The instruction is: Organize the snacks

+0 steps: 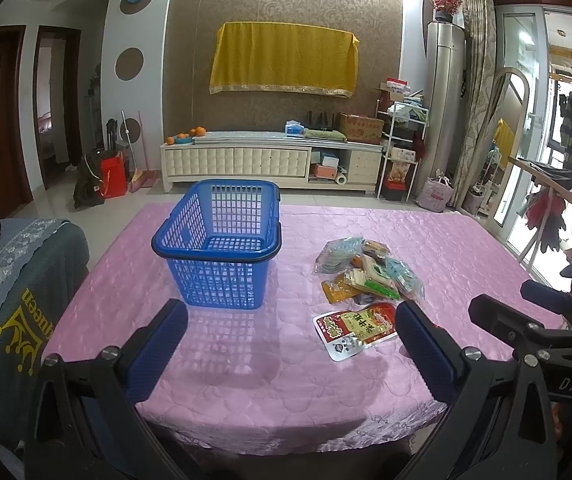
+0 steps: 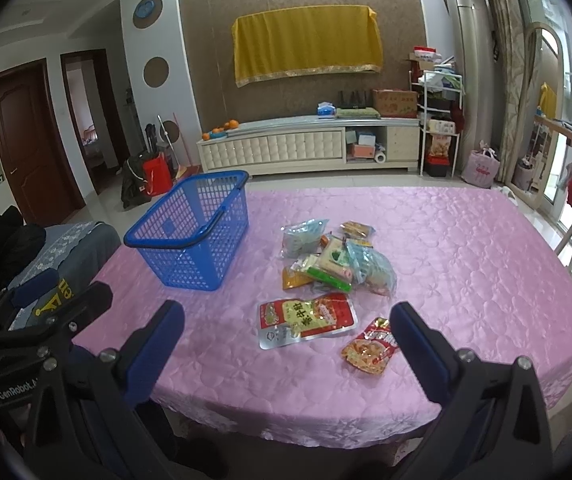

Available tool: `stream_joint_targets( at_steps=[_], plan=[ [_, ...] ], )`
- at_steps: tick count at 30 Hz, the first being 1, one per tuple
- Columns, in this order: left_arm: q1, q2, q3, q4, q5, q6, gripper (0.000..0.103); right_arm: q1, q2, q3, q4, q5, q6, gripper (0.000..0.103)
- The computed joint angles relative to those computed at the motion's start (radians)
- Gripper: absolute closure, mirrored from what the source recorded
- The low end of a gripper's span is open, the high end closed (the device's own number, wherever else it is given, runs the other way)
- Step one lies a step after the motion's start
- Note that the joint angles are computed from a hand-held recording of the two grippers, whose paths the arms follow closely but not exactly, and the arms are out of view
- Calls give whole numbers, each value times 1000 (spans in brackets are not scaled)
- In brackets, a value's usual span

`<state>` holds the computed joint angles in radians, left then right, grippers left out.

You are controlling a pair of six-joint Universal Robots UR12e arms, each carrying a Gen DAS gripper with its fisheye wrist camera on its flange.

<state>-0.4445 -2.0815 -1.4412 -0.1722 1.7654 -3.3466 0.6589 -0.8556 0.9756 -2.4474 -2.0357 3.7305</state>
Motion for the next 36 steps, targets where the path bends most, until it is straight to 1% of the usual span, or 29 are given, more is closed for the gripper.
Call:
stream_joint_targets(
  at_steps=[16,20,24,26,29,32,36],
  plan=[
    [0,3,-2,-8,-6,-3,0,-1,-1,1,0,6,1,0],
    [-1,3,5,-7,-8,9,0,-1,-1,0,-5,1,1,0],
    [2,-2,24,-9,-19,16,0,-5,-3,-6,-13,-6,-8,0],
    [4,-5,36,-10,-27,17,0,-8,1,-19,-6,-1,-31,0],
    [6,-15,64,-17,-36,16,0,-11,7,-41,6,-17,-63,0],
    [9,-29,93,-32,-50,22,0,-19,12,-59,17,-29,-64,0],
    [14,-56,143,-53,-59,29,0,-38,12,-57,-15,-19,-73,0]
  ],
)
